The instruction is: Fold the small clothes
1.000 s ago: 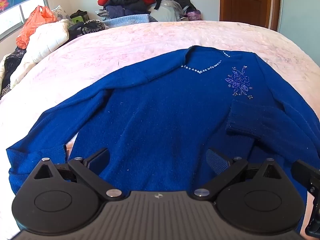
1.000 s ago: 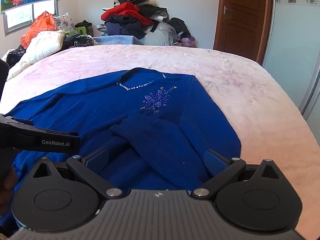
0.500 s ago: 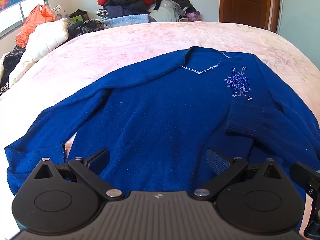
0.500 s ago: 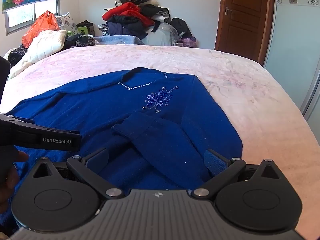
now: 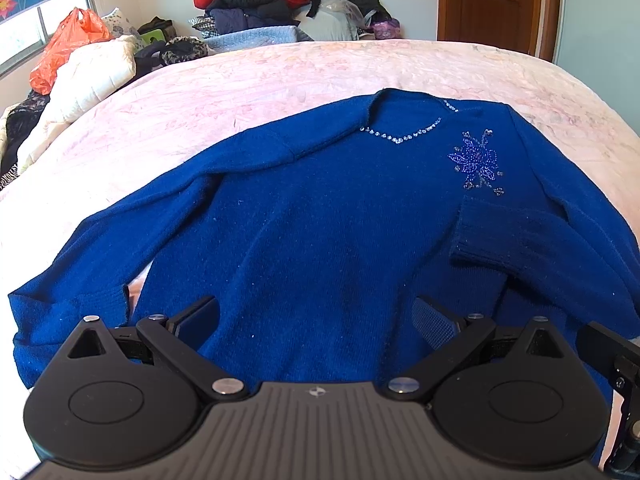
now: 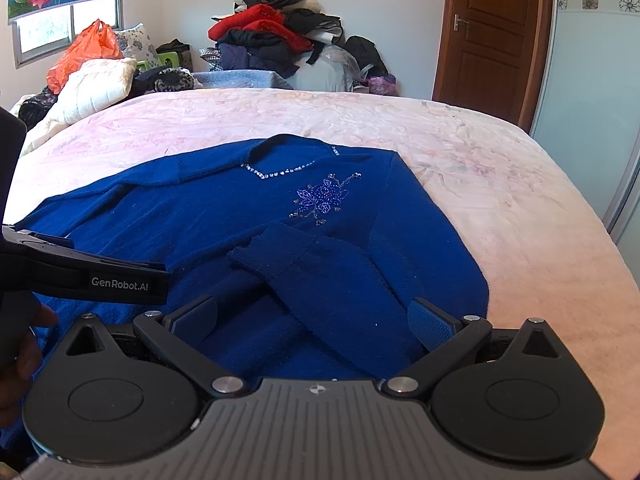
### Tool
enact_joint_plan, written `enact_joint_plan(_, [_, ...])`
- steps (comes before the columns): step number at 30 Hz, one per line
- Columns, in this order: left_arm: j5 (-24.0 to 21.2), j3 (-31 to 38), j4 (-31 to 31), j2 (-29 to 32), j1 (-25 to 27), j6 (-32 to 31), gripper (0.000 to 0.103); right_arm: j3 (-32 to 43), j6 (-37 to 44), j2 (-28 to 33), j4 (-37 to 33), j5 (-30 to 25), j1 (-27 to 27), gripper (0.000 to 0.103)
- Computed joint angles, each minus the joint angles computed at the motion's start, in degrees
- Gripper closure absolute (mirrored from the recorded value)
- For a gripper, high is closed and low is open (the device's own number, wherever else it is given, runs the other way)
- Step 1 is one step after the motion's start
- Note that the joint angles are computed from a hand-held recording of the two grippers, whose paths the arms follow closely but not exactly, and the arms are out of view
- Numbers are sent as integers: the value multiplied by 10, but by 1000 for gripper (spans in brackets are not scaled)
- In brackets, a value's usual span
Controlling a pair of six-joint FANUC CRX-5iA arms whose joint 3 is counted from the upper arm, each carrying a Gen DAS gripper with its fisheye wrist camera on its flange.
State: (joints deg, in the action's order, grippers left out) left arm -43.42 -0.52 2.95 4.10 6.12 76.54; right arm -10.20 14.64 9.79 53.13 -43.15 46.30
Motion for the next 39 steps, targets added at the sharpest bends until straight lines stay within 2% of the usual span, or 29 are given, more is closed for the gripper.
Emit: enact_joint_plan(39, [-17, 17, -15, 15, -5, 16, 0, 0, 3, 4, -2, 3, 2, 1])
